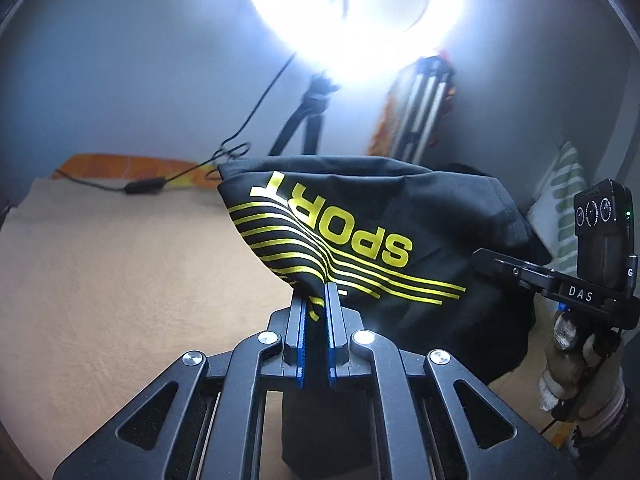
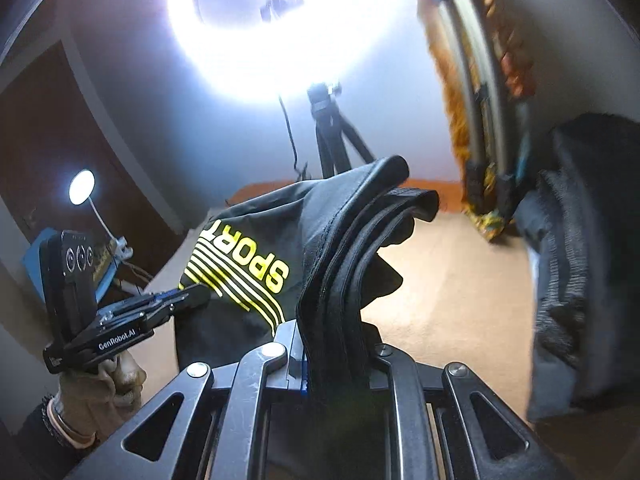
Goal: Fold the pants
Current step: 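Lift the folded shorts with both tools and carry them toward the clothes stack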
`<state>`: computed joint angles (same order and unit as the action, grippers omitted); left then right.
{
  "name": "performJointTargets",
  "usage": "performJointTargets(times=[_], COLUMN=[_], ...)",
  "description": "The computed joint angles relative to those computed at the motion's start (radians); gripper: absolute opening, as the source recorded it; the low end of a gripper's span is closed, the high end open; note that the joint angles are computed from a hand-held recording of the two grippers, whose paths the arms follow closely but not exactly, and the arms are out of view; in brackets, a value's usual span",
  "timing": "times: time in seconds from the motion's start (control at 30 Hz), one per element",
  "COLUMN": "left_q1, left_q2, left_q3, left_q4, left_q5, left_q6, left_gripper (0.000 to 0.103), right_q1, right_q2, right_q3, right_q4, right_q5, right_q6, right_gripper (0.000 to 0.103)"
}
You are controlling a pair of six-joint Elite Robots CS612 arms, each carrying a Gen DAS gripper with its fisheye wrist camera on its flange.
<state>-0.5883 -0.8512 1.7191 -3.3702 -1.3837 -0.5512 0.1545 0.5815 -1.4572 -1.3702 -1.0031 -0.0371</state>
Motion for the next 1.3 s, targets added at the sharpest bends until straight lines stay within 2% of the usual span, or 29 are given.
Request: performJointTargets(times=[0.27, 0.53, 0.77, 1.1, 1.3], left_q1=[-0.043, -0.083, -0.1, -0.087, -0.08], left_q2=[-0.004, 0.037, 0.088, 0.184, 0.254], left_q3=[-0.037, -0.161, -0.296, -0.505, -0.617], left_q4=[-0.054, -0.034, -0.004, 0.127, 0.228], left_q5=[-0.012, -0.035, -0.063, -0.076, -0.05], left_q6=[0.046, 0.108, 0.151, 0.142, 0.128], left_gripper=[0.006, 0.006, 0.006, 0.006, 0.006], right_q1=[-0.045, -0.116, -0.167, -0.206, -0.206], right_q2=[0.019, 0.026, 0.002, -0.087, -0.124], right_q3=[-0.097, -0.183, -0.189, -0.052, 0.076], right_q4=[-0.011, -0.021, -0.049, -0.072, -0.067], right_q5=[0.0, -0.015, -0.032, -0.051, -0.12], right_q6=[0.054, 0.084, 0.111, 0.059, 0.005], right_gripper=[0.011, 0.011, 0.011, 0.011, 0.011])
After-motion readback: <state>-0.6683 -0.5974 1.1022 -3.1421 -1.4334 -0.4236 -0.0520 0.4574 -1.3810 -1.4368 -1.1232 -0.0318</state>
